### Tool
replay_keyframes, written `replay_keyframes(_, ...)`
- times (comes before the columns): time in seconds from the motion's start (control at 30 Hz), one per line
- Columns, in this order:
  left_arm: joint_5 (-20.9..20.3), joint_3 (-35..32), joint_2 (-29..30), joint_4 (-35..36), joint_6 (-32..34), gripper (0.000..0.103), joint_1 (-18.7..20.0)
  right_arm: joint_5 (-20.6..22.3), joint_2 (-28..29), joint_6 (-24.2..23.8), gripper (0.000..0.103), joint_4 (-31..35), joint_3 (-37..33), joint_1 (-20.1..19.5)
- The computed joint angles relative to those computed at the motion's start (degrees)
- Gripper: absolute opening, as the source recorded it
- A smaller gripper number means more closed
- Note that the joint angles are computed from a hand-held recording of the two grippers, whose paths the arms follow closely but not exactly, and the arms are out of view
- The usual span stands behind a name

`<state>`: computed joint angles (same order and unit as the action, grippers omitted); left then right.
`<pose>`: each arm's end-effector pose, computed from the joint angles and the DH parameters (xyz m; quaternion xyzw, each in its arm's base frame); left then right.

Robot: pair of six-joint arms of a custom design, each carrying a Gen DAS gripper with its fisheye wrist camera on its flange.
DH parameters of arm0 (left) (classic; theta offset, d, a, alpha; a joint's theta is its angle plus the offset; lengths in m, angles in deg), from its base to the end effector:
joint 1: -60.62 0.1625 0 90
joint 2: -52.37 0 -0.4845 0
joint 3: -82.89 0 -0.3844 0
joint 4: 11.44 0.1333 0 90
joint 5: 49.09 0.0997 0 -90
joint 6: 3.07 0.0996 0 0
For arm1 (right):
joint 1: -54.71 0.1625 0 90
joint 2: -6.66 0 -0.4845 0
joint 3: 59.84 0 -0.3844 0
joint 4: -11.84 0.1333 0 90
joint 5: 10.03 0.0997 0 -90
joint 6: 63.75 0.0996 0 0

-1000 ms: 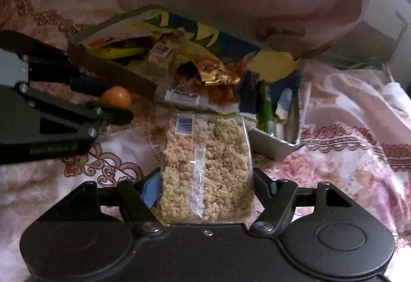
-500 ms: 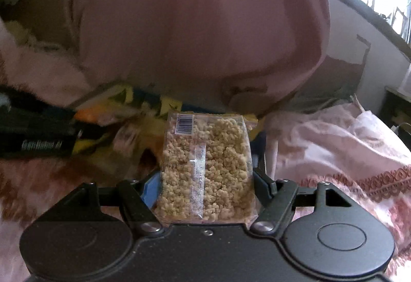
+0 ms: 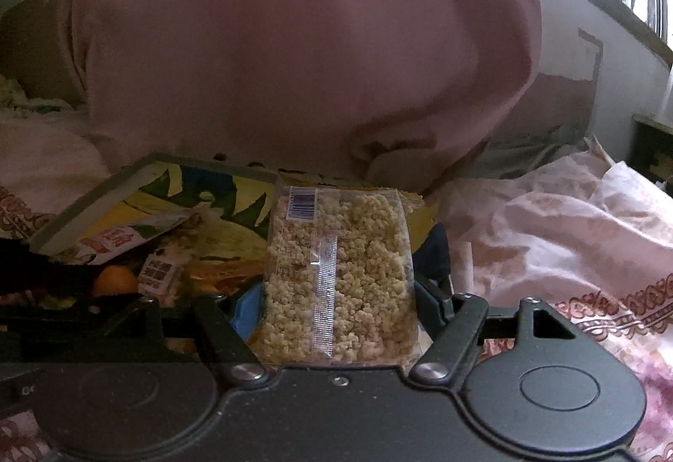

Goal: Organize snacks
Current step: 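Carry the orange and rice cracker bar over the tray box and lower them, then open both tools to release the orange and rice cracker bar into the tray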

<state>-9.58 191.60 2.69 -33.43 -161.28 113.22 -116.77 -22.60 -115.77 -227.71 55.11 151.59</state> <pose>-0.1379 -0.5263 0.0846 0.2345 0.7979 -0.4514 0.3234 0.1735 -0.5644 0.0635 0.3458 -0.7690 0.4358 0.3149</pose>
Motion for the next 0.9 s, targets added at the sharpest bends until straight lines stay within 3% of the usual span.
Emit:
replay_keyframes(0.33,1.8,-1.3,-0.6,4.3,-5.8,0.035,0.6,-1.0,-0.1,1.6,0.074,1.8,0.2,-0.5)
replay_keyframes(0.67,1.1,-1.4,-0.2,4.2,-5.4,0.036,0.1,-0.9,-0.6,3.0,0.075,2.8,0.4,-0.8)
replay_keyframes(0.9,0.9,-1.2,-0.4,4.4,-5.8,0.046,-0.2,-1.3,-1.1,3.8,0.076,2.8,0.7,-0.7)
